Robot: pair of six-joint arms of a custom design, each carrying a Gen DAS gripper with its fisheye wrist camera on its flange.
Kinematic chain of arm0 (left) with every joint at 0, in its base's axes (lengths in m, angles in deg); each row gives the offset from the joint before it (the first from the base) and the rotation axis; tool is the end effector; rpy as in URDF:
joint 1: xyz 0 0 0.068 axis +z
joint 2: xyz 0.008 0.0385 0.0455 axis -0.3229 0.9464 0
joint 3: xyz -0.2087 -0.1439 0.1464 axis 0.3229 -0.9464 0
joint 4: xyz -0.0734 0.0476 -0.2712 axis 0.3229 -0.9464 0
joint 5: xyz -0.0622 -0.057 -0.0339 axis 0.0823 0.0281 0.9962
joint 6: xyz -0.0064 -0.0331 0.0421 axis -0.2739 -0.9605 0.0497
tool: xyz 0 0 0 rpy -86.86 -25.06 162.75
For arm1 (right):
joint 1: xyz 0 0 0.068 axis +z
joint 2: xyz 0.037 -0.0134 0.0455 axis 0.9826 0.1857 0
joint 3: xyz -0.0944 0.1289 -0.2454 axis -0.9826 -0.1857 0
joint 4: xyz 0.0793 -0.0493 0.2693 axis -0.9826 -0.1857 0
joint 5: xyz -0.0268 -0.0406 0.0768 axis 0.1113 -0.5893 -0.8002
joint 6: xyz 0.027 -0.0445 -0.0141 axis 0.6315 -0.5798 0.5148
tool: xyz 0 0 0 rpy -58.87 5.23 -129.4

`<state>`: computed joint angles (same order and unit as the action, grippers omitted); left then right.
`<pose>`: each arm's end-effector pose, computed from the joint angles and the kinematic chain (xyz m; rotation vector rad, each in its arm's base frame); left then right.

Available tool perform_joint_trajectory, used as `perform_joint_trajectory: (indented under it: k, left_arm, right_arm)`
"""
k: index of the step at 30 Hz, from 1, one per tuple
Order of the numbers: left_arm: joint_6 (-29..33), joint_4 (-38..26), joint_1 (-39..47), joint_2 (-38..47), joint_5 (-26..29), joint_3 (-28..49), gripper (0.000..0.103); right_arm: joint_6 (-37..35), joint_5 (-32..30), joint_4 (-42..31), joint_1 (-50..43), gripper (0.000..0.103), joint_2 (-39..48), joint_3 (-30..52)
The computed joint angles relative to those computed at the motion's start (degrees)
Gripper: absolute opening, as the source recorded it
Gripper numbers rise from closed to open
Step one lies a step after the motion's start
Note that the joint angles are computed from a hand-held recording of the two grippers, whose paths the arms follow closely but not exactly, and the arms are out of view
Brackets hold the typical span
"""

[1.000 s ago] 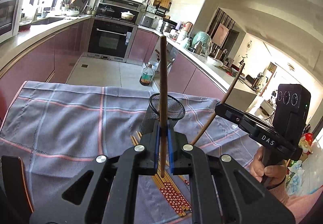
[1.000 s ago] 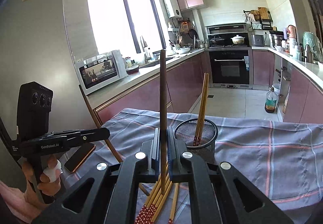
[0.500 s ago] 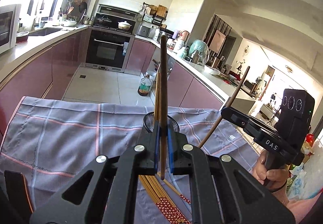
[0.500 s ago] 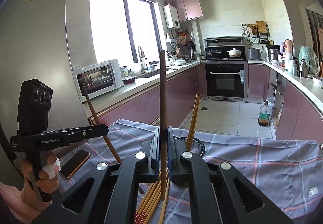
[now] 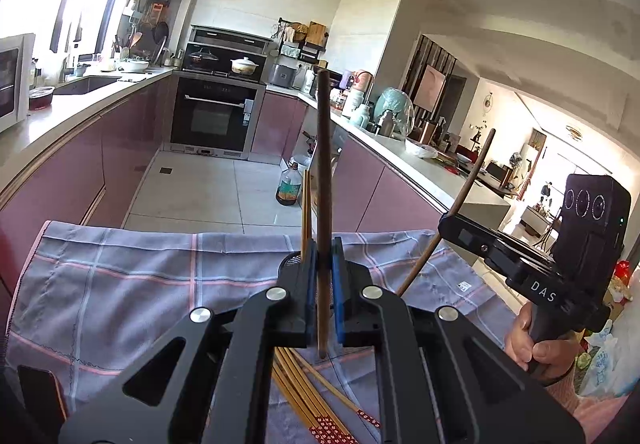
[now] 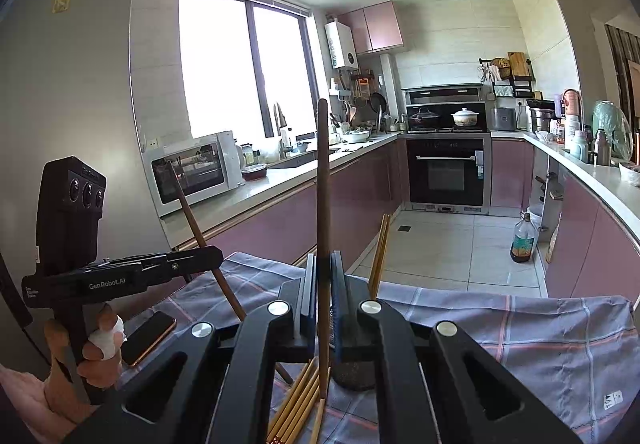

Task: Organize utensils
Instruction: 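Lower the left tool's chopstick into the mesh cup while the right tool lowers its own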

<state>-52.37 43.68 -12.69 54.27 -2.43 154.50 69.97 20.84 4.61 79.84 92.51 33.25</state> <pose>0.3460 0.0087 0.3292 0.6387 1.9725 -0.8005 0.1487 0.0076 0.3183 -0.0124 1.8845 0.2558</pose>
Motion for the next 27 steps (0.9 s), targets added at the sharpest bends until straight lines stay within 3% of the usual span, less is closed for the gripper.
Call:
perform_joint_trajectory:
  k: [27]
  left_arm:
    - [-4.63, 6.17, -3.71, 0.81, -2.91, 2.78, 0.008]
  right_arm:
    - [-0.70, -2.79, 2.66, -4.29, 0.005, 1.93, 2.49]
